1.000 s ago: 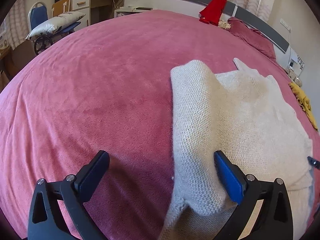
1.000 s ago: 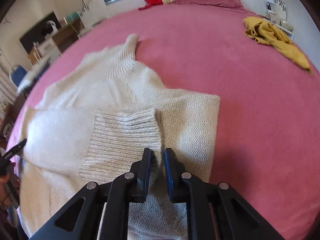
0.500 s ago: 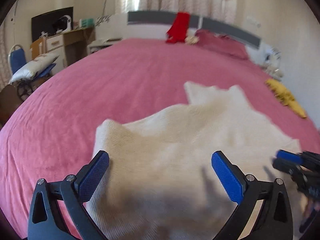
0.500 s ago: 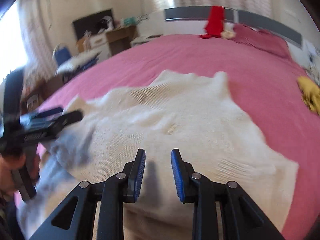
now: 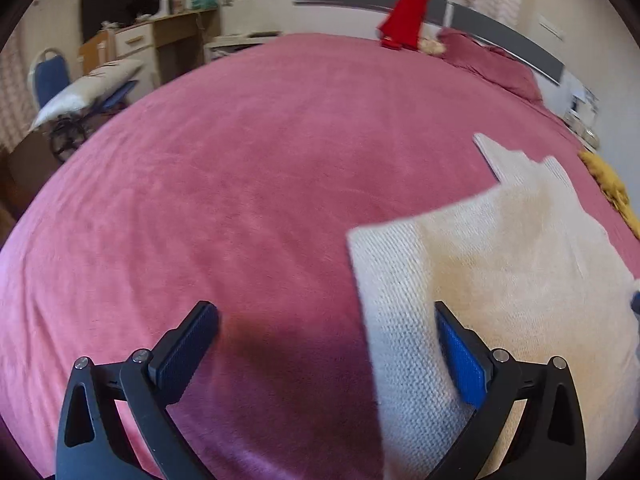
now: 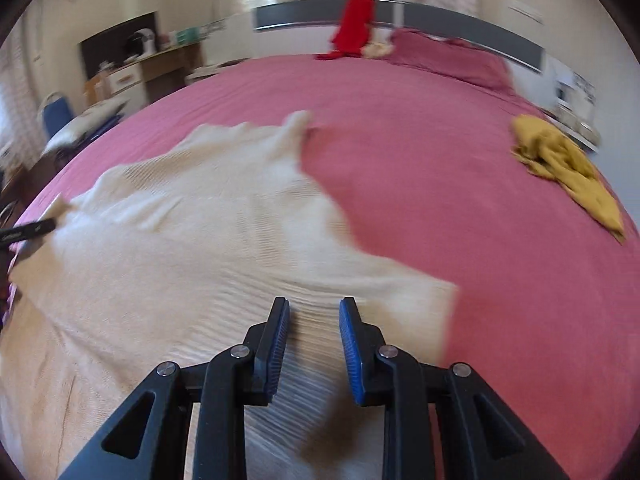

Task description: Fold clothes

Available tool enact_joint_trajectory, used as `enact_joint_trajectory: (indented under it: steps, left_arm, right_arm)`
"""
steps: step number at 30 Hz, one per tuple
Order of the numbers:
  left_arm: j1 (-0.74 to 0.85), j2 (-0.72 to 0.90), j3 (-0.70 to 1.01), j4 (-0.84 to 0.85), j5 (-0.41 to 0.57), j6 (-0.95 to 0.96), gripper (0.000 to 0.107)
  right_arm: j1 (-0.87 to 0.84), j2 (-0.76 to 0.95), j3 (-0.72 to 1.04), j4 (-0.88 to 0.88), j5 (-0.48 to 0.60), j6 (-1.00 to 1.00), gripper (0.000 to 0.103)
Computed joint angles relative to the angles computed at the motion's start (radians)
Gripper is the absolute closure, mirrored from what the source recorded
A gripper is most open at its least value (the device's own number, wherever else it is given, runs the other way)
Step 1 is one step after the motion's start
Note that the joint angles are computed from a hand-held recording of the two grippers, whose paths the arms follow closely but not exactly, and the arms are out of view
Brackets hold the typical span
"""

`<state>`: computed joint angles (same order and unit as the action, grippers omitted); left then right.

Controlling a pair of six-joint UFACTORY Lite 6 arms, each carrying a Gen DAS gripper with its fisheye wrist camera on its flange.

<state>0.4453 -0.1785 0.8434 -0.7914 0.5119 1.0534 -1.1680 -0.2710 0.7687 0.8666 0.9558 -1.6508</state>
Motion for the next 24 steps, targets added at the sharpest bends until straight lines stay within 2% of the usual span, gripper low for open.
enact_joint_trajectory:
  steps: [3, 5, 6, 8, 10, 11, 15, 17, 20, 24]
  left_arm:
    - [0.014, -0.142, -0.069, -0.107, -0.028, 0.060, 0.004]
    - [0.002, -0.232, -0.123, -0.213, -0.010, 0.151, 0.004]
    - [-0.039, -0.247, -0.151, -0.204, -0.027, 0.161, 0.004]
    - [-0.136, -0.223, -0.176, -0.089, -0.080, 0.079, 0.004]
    - [-0.166, -0.164, -0.160, 0.016, -0.105, -0.043, 0.004]
    - [-0.177, -0.134, -0.152, 0.055, -0.112, -0.091, 0.004]
    - [-0.126, 0.003, 0.089, -0.080, 0.042, -0.119, 0.004]
    - [-0.117, 0.158, 0.275, -0.166, 0.185, -0.119, 0.004]
    - [-0.218, 0.421, 0.589, -0.119, 0.313, -0.287, 0.004]
    - [-0.368, 0.772, 1.007, -0.043, 0.383, -0.473, 0.004]
  right_arm:
    - [-0.095, -0.037, 0.010, 0.042, 0.180, -0.018, 0.075]
    - [-0.075, -0.096, -0.029, 0.029, 0.245, -0.021, 0.075]
    - [-0.058, -0.130, -0.050, 0.024, 0.268, -0.016, 0.075]
    - [0.031, -0.176, -0.114, -0.007, 0.220, -0.013, 0.077]
    - [0.112, -0.140, -0.138, -0.071, 0.107, 0.045, 0.078]
    - [0.115, -0.107, -0.109, -0.071, 0.107, 0.084, 0.078]
    - [0.115, 0.050, 0.108, -0.071, 0.240, 0.150, 0.076]
    - [0.177, 0.170, 0.266, -0.045, 0.295, 0.222, 0.076]
    - [0.327, 0.409, 0.569, -0.049, 0.321, 0.431, 0.075]
    - [0.483, 0.739, 0.987, -0.080, 0.296, 0.660, 0.075]
